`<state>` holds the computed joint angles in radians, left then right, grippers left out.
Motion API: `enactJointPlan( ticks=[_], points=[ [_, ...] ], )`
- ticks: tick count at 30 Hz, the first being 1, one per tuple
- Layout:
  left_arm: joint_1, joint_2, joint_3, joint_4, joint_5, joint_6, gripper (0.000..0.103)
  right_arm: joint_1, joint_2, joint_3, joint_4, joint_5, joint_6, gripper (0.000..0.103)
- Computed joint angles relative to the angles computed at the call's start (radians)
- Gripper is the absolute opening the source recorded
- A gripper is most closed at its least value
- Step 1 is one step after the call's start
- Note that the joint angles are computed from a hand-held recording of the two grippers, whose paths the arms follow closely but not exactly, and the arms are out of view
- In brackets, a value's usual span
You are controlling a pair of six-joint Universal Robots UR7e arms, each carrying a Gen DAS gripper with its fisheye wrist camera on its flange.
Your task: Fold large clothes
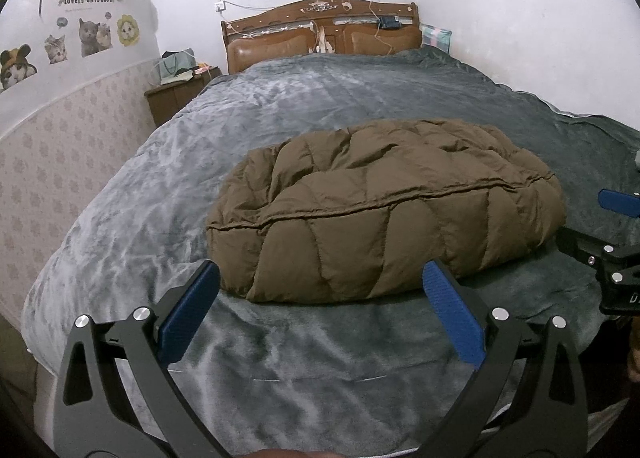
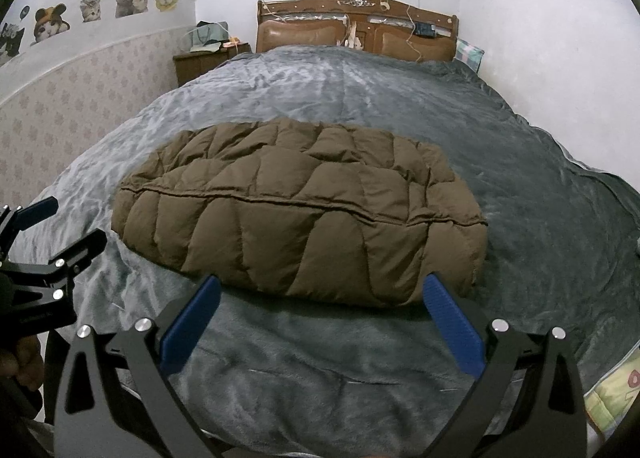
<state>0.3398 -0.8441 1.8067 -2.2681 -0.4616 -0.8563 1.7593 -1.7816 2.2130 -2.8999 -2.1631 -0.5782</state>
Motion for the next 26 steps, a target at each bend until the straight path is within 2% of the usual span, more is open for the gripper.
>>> enactJointPlan(
  ticks=[22, 26],
  points=[
    [0.005, -0.002, 0.000, 0.004, -0.006, -0.005, 0.100, -0.005, -0.001, -0.001, -0.002, 0.005, -0.006, 0.101],
    [0.009, -0.005, 0.003, -0.027, -0.024, 0.008, 0.100, -0.006, -0.002, -0.002, -0.002, 0.007, -0.007, 0.101]
  ],
)
